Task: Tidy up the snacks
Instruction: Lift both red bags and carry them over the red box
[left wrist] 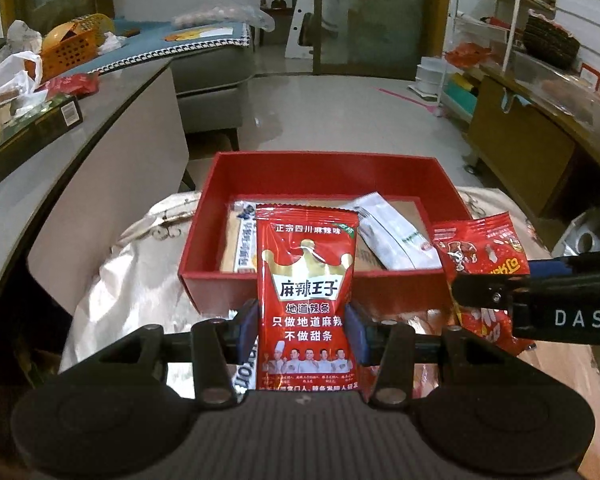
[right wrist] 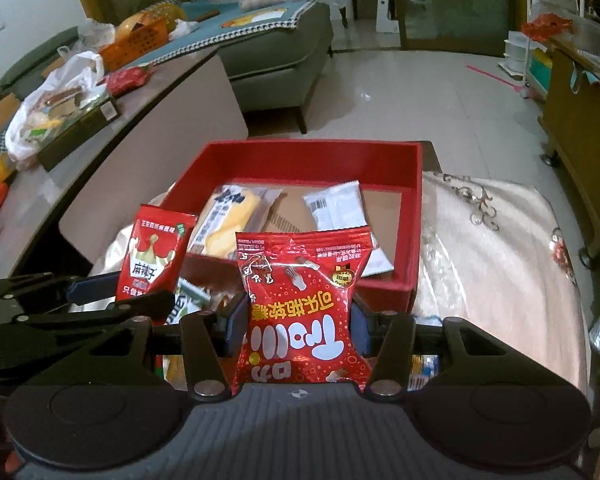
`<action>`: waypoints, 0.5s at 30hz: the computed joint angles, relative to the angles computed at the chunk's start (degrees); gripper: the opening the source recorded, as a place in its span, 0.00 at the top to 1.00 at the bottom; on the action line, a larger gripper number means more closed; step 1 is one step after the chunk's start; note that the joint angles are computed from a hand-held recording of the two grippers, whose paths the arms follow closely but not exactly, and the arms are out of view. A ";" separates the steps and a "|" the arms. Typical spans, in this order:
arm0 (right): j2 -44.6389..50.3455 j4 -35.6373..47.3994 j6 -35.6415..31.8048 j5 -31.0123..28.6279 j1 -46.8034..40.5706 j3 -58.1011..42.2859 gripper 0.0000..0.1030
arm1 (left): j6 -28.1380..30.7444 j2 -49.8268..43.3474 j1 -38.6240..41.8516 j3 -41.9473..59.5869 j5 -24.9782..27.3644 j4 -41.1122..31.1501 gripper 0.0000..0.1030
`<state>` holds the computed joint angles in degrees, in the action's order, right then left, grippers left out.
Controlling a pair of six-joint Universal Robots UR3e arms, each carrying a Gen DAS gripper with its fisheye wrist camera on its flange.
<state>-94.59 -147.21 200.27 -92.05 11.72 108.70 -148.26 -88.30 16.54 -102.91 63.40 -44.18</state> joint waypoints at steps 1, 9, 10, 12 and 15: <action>0.46 -0.19 -0.05 0.16 -0.24 -0.37 0.43 | -0.59 -0.81 -0.37 0.70 0.26 0.49 0.61; 5.10 -1.84 -0.67 0.57 -1.64 -3.88 0.43 | -3.81 -6.14 -3.37 4.57 2.83 4.97 0.61; 5.58 -2.16 -0.70 0.62 -1.89 -4.11 0.43 | -4.13 -6.77 -3.73 5.11 3.19 5.23 0.61; 6.85 -2.43 -0.90 0.84 -2.38 -5.10 0.43 | -4.63 -8.08 -4.36 5.96 4.02 6.38 0.61; 8.64 -2.75 -1.12 0.82 -2.72 -6.67 0.43 | -5.66 -9.99 -5.31 7.36 5.05 7.77 0.61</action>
<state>-85.95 -149.96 199.15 -91.23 9.01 102.03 -153.92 -98.29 11.23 -95.55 68.45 -36.41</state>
